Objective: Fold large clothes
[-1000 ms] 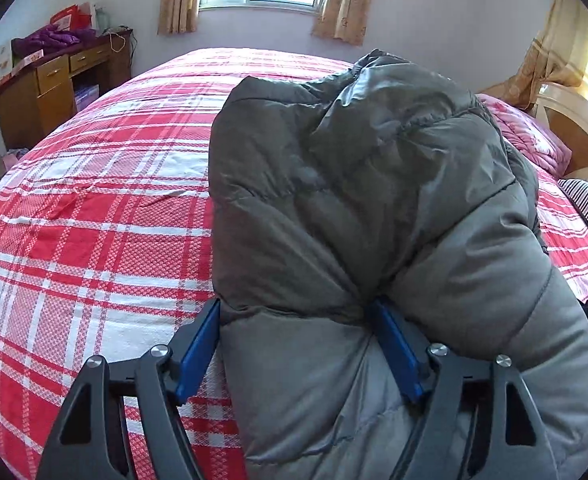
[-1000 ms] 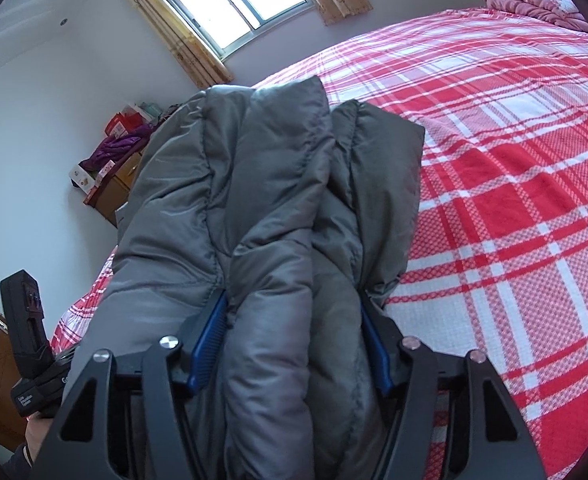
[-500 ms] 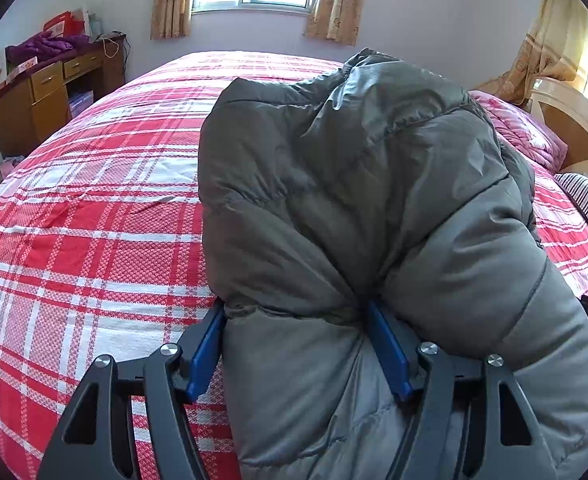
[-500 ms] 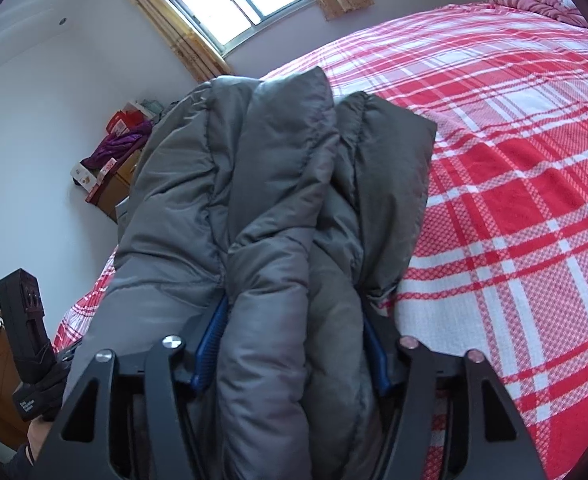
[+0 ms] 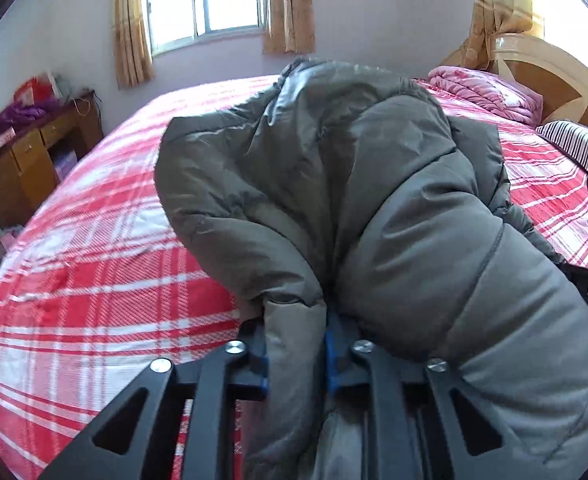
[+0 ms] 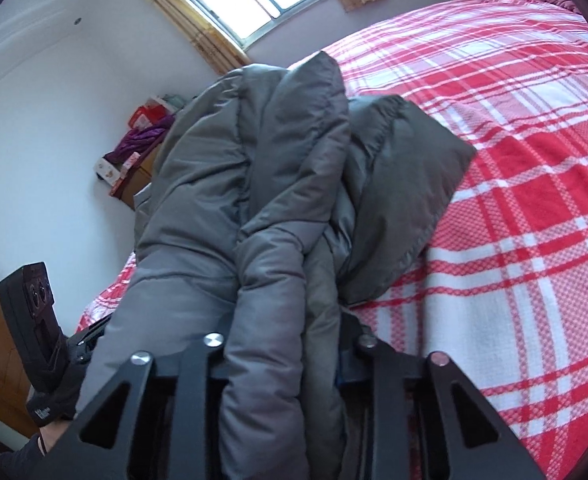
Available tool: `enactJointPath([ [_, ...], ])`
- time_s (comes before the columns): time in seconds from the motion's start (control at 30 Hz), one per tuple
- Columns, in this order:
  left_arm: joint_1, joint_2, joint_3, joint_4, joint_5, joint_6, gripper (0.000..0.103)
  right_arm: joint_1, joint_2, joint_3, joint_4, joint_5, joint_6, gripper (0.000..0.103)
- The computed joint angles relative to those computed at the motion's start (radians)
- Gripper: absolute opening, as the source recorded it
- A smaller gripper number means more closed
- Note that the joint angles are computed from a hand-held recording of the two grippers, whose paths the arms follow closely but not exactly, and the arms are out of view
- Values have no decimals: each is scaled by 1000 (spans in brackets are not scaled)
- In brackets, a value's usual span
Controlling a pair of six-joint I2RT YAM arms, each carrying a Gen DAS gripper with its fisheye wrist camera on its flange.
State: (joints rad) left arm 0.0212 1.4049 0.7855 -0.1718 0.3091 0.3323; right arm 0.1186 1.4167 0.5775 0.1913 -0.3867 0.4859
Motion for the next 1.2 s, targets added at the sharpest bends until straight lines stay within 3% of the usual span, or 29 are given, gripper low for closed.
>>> enactJointPath([
  [0.17,28,-58,-8,-19,-13,50,16,44,-70,-49,45,48,9,24],
  [0.23,46,-32,-3,-12,-4,70,16,65,-73,-41,21,80,-6,28],
  [0.33,87,21,25,-27,42,78,16,41,-85,-60,22,116,41,49],
  [0.37,94,26,27,-25,53,77,16,22,-94,-74,30,121,66,67],
  [0.4,92,21,20,-19,51,77,16,11,-100,-85,40,124,90,77],
  [0.6,62,23,-1,22,28,57,17,2,-25,-20,-17,79,70,78],
  [0.63,61,26,-4,30,30,51,17,0,-21,-12,-26,64,59,78],
  [0.7,52,23,-21,50,20,51,17,1,7,-2,-1,-14,48,67],
  [0.87,26,16,-28,61,-21,44,17,5,55,20,25,-76,51,63],
  [0.93,28,2,-34,60,-23,37,15,2,77,33,34,-104,50,51],
  [1.0,16,-26,-46,55,-43,19,13,-30,115,31,89,-203,75,33],
  [1.07,13,-69,-61,45,-57,12,13,-10,94,23,89,-176,63,27],
  [1.2,90,-184,-42,-50,22,42,12,33,18,-25,143,-150,106,24],
])
